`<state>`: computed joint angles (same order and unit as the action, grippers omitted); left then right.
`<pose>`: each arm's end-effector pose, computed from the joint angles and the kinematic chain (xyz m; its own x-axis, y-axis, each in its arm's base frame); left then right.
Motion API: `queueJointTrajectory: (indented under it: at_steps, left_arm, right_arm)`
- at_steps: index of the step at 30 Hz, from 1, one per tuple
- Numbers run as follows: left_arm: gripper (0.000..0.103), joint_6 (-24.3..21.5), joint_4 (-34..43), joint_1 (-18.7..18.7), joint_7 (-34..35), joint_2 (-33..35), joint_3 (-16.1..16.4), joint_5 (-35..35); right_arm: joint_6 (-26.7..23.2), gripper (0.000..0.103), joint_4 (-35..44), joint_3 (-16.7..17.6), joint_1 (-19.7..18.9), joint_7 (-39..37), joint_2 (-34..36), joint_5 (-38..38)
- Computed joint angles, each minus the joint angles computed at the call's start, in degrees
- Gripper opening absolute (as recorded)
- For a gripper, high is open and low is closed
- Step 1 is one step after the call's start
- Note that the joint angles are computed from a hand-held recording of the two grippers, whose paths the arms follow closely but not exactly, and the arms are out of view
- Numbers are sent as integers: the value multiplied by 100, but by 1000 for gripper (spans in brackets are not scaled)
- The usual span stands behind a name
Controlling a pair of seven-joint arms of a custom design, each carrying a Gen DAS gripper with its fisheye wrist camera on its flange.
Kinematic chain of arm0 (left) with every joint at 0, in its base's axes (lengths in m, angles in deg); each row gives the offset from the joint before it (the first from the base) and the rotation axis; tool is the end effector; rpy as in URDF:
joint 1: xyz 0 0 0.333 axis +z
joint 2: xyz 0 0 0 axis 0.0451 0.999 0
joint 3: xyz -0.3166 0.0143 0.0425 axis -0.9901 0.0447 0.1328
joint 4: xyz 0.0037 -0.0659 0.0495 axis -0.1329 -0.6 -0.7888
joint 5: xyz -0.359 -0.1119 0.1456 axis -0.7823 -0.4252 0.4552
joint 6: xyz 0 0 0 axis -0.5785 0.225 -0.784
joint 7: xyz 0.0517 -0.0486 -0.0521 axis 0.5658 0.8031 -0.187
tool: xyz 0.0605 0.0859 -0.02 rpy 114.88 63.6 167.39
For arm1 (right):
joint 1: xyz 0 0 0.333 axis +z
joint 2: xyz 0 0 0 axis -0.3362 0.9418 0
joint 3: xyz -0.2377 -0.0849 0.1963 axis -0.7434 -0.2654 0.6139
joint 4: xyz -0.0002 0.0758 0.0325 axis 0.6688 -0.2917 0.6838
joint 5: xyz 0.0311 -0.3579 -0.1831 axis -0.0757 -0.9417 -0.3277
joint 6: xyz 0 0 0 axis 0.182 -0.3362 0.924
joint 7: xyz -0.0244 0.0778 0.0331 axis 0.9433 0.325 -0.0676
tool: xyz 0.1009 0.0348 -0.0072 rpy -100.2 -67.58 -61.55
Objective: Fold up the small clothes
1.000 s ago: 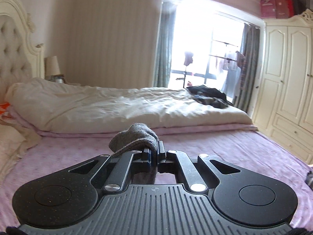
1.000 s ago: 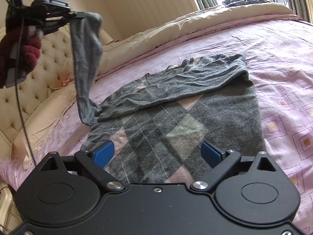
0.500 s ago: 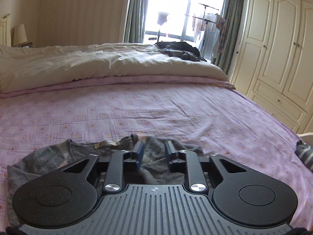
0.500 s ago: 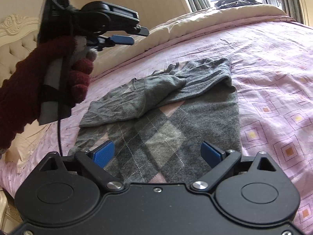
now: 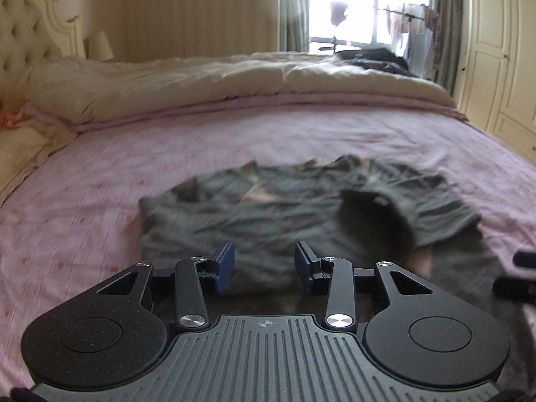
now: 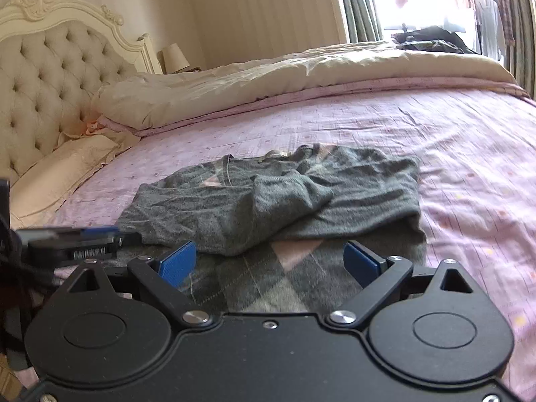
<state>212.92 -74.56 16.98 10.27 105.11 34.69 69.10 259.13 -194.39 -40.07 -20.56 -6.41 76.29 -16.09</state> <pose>0.6807 -0.0410 0.4021 -0.1649 -0.9862 -0.0177 -0.6044 0.1152 -0.7883 0.6591 0.1682 0.3924 0.1708 -0.9558 -0.2393 -0.5975 0.0926 -0.7965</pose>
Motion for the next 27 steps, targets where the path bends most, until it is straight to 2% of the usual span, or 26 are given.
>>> queueJointTrajectory:
  at_steps: [4,5,7,8,9,11,12,13,14,16,18,23,27]
  left_arm:
    - [38,-229,-332,-132,-125,-77,448,-28]
    - [39,-205,-383,-66,-356,-56,457,157]
    - [39,350,-650,436,-73,8,2,-124]
    - [40,495,-725,529,-112,12,-60,-41]
    - [40,704,-805,439,-161,14,65,43]
    - [42,1202,-980,-216,-157,-7,761,26]
    - [42,1366,-1041,-541,-118,-16,1087,-51]
    - [42,1363,-1049,-666,-160,-38,1213,-50]
    - [43,1327,-1030,-599,-286,-41,1166,50]
    - [43,1344,-994,-239,-594,10,878,391]
    - [43,1361,-981,50,-874,40,655,696]
    - [43,1397,-939,-267,-1126,53,1024,897]
    - [43,1390,-896,-189,-1357,76,991,1136]
  right_arm:
    - [-379,96,977,-1215,1158,-67,494,20]
    - [-503,96,1228,-1541,1446,-32,632,32]
    - [-796,96,1756,-2193,1985,135,957,-1]
    - [-917,95,1983,-2424,2164,226,1114,-49]
    - [-1111,94,2263,-2640,2309,324,1302,-126]
    - [-1465,94,2679,-3147,2627,675,1617,-342]
    - [-1630,92,2826,-3311,2700,858,1729,-443]
    - [-1714,87,2875,-3418,2735,1022,1782,-519]
    - [-1742,85,2825,-3583,2805,1233,1785,-594]
    - [-1648,84,2550,-3983,3014,1720,1706,-729]
    - [-1502,84,2130,-4192,3099,2125,1501,-760]
    - [-1039,84,1087,-4542,3266,2607,918,-957]
    - [-809,84,762,-4602,3309,2535,703,-964]
